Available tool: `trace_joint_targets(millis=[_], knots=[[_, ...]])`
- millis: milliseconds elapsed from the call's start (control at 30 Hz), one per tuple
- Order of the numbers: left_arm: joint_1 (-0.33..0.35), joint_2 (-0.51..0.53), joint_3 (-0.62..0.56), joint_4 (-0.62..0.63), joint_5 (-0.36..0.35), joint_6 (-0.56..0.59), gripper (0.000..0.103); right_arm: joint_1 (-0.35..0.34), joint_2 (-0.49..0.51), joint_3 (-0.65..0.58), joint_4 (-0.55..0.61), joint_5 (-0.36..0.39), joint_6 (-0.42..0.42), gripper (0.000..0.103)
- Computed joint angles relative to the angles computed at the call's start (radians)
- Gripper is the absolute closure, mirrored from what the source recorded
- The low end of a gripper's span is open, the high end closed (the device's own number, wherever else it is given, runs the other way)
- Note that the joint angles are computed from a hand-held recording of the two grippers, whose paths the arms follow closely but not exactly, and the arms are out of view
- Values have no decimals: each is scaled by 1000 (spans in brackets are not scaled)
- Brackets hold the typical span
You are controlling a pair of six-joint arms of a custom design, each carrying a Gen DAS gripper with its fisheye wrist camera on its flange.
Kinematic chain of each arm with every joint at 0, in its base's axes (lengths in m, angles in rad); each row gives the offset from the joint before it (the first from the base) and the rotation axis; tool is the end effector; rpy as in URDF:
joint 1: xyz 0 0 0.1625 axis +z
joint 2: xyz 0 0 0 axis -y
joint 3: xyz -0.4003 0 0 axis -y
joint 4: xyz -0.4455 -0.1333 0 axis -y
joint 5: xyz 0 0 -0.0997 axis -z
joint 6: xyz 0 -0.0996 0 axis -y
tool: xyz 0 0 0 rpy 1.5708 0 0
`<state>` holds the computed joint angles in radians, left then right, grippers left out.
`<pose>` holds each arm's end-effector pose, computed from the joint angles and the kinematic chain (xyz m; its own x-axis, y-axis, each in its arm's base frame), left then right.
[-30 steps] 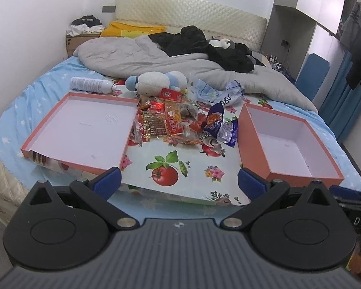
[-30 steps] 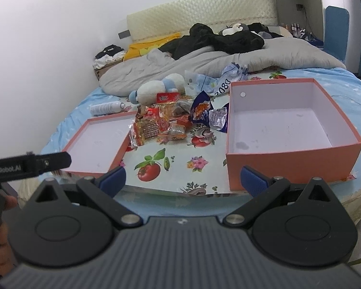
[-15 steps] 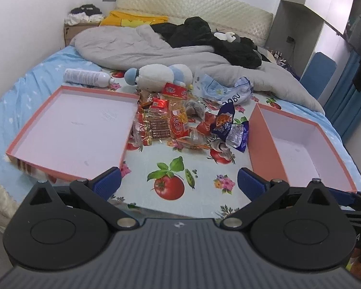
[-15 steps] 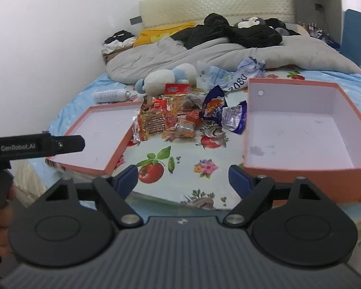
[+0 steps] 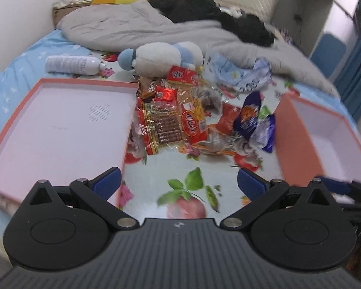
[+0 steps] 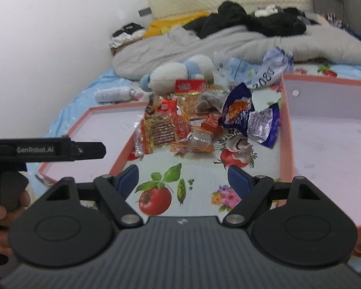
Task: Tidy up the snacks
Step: 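Lower the left tool onto the red sausage pack while the right tool reaches the orange bread bag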
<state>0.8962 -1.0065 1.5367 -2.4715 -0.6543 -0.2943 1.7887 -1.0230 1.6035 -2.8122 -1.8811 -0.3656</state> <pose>-0.2797 -0.6897 0.2550 -0.7955 -0.0621 -0.6028 0.3673 0.7418 -0.5611 0.2557 -0.6787 0.2462 -0.8451 -0.2969 0.4446 -0.5063 0.7117 -0.4871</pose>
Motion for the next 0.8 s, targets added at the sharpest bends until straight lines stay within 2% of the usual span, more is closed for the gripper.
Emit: trace_joint_targets(millis=[133, 233, 433, 567, 700, 800], knots=[[54, 83, -109, 13, -19, 184, 0, -18, 84, -97, 26, -14, 30, 20], [82, 138, -179, 27, -11, 313, 0, -37, 145, -181, 66, -8, 86, 21], [134, 248, -305, 27, -31, 634, 0, -61, 265, -341, 123, -6, 151, 21], [161, 321, -392, 24, -49, 864, 0, -73, 333, -436, 167, -9, 209, 29], [189, 392, -496, 53, -55, 1030, 0, -78, 395, -520, 211, -27, 243, 43], [207, 439, -562, 72, -50, 1123, 2, -84, 432, -574, 271, -29, 272, 44]])
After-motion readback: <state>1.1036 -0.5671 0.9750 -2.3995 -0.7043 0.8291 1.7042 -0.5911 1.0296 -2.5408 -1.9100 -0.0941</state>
